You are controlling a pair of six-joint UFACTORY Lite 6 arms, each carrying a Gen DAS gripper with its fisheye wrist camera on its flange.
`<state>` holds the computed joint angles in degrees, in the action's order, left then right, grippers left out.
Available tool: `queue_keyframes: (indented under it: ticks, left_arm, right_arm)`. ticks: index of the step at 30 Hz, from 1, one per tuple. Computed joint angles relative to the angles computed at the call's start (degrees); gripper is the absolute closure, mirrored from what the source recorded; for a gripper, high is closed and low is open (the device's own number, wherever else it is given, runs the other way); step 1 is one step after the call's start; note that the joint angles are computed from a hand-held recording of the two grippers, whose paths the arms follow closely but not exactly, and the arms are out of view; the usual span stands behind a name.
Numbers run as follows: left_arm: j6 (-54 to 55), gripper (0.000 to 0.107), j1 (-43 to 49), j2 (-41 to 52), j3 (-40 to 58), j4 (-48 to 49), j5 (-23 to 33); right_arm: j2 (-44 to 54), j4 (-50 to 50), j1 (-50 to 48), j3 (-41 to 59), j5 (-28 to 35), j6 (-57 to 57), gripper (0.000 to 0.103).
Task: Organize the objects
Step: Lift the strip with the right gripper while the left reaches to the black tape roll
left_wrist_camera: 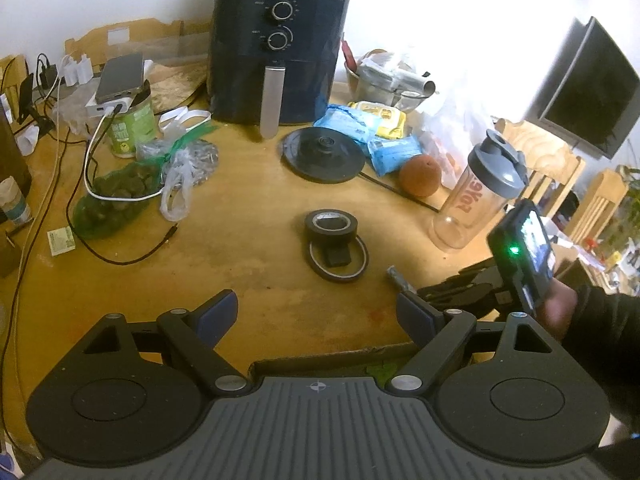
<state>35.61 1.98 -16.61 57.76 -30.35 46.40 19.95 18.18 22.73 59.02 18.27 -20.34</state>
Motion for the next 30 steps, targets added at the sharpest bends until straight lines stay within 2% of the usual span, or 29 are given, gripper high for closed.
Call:
queue_keyframes:
  ticks: [14,23,30]
  left_arm:
    - [0.9,0.020,-2.4,1.8,0.4,0.6,-0.5]
    - [-0.5,0.019,-6.7,6.8,2.4,1.9,-6.3]
    - [-0.9,0.019,-10.8,14.6,7.1,2.3,-11.6]
  right_arm:
    - [-20.3,8.8,-3.8,-10.9,2.1,-1.8,0.087]
    - [-29.2,17.0,-10.7,-14.5,5.9,-6.5,0.087]
    - [-31.1,22.2,-14.7,-14.9,8.4,-10.5,0.086]
